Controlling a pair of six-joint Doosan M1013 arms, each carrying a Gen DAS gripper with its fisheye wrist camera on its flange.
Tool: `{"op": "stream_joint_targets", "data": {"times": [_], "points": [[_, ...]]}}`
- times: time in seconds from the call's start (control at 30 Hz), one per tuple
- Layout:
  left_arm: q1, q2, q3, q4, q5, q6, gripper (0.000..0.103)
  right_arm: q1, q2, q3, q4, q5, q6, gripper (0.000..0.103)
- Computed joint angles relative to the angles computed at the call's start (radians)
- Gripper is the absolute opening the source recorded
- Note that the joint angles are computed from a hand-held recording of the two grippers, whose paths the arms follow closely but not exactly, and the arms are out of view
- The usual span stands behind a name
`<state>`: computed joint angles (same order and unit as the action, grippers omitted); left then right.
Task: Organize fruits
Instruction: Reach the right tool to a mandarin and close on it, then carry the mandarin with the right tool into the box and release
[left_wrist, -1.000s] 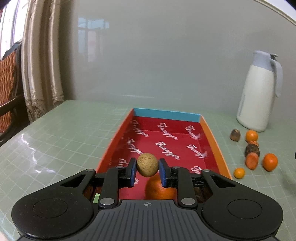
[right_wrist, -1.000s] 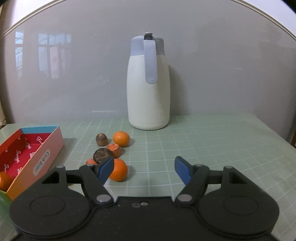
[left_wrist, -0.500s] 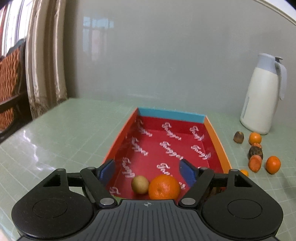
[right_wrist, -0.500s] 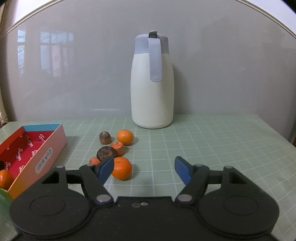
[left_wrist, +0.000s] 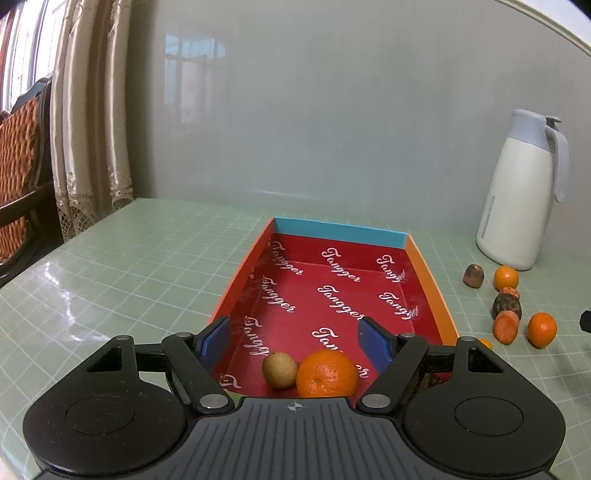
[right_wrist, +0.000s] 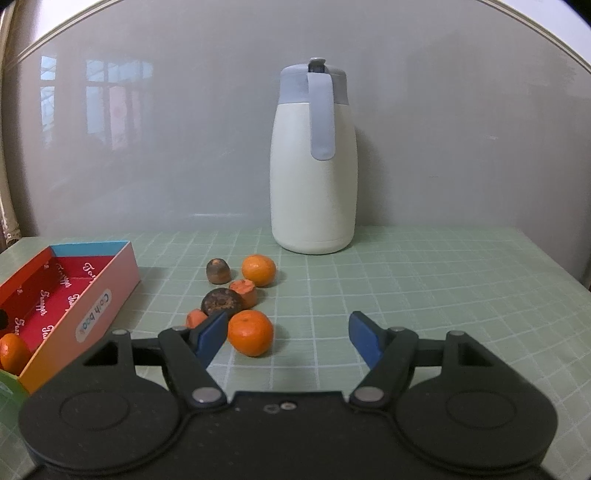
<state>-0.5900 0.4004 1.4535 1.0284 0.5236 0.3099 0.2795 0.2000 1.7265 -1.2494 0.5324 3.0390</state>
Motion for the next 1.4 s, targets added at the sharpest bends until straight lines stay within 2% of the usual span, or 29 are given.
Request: {"op": "stream_joint_targets", "data": {"times": [0.2, 0.4, 0.57, 0.8, 0.93, 1.13, 1.2, 1.23, 1.33, 1.4], "points": [[0.004, -0.007, 0.01, 0.018, -0.002, -0.023, 0.075, 0.0, 0.019, -0.019, 0.04, -0.012, -0.066, 0.071], [0.014, -0.02, 0.027, 0.025, -0.045, -0.028, 0.075, 0.001, 0.039, -0.039, 0.069, -0.02, -0.114, 0.07], [0.017, -0.036, 0.053, 0.147, -0.047, -0.178, 0.075, 0.0, 0.057, -0.058, 0.11, -0.013, -0.171, 0.067], [0.033, -0.047, 0.07, 0.212, -0.008, -0.277, 0.075, -0.009, 0.076, -0.077, 0.165, -0.002, -0.24, 0.065], [0.048, -0.048, 0.071, 0.164, 0.022, -0.248, 0.075, -0.016, 0.092, -0.094, 0.224, 0.0, -0.3, 0.057], [0.06, -0.045, 0.071, 0.152, 0.042, -0.237, 0.075, -0.022, 0.11, -0.111, 0.266, 0.001, -0.343, 0.053], [0.062, -0.045, 0.073, 0.16, 0.047, -0.25, 0.075, -0.028, 0.114, -0.12, 0.318, -0.004, -0.386, 0.039], [0.063, -0.044, 0.073, 0.156, 0.051, -0.248, 0.075, -0.029, 0.115, -0.122, 0.329, -0.008, -0.389, 0.036], [0.068, -0.046, 0.077, 0.155, 0.052, -0.257, 0.075, -0.029, 0.116, -0.129, 0.353, -0.01, -0.405, 0.035], [0.068, -0.046, 0.077, 0.156, 0.057, -0.255, 0.075, -0.023, 0.11, -0.125, 0.324, -0.011, -0.382, 0.035]]}}
